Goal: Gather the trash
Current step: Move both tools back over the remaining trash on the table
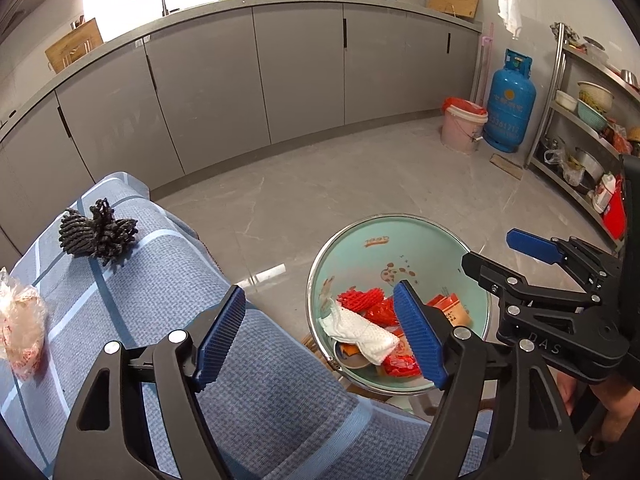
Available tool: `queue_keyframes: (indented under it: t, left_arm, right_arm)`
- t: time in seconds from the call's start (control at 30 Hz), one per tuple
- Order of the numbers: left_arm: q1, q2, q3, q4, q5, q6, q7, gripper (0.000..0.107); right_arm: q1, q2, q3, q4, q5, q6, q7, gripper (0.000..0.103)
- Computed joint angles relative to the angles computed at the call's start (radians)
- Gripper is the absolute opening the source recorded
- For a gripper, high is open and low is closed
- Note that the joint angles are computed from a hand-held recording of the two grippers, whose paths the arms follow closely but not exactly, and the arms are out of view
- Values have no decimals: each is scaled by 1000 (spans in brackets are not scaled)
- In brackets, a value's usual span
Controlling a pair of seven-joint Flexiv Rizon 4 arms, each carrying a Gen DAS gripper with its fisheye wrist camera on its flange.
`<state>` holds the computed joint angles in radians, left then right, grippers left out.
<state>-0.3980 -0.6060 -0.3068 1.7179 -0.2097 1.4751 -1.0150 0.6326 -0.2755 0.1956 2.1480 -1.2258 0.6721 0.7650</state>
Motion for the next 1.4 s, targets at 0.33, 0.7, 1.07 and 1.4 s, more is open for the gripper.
queue_keyframes:
  t: [0.33,0.7,1.07,1.4]
  left_arm:
    - [57,38,-37,60,-20,24,14,76]
    - [152,99,-73,155,-65,57,20,77]
    - [261,164,-74,242,-68,138,3,81]
    - [178,136,180,144,-36,139,-155,83]
  right_arm:
    - [22,-18,-1,-49,23,-18,-50,67]
    - [64,-81,-23,-154,6,1,-96,67]
    - [114,-169,-62,-292,-5,40,-184,74]
    - [154,-241,-109,-403,9,91,-283,75]
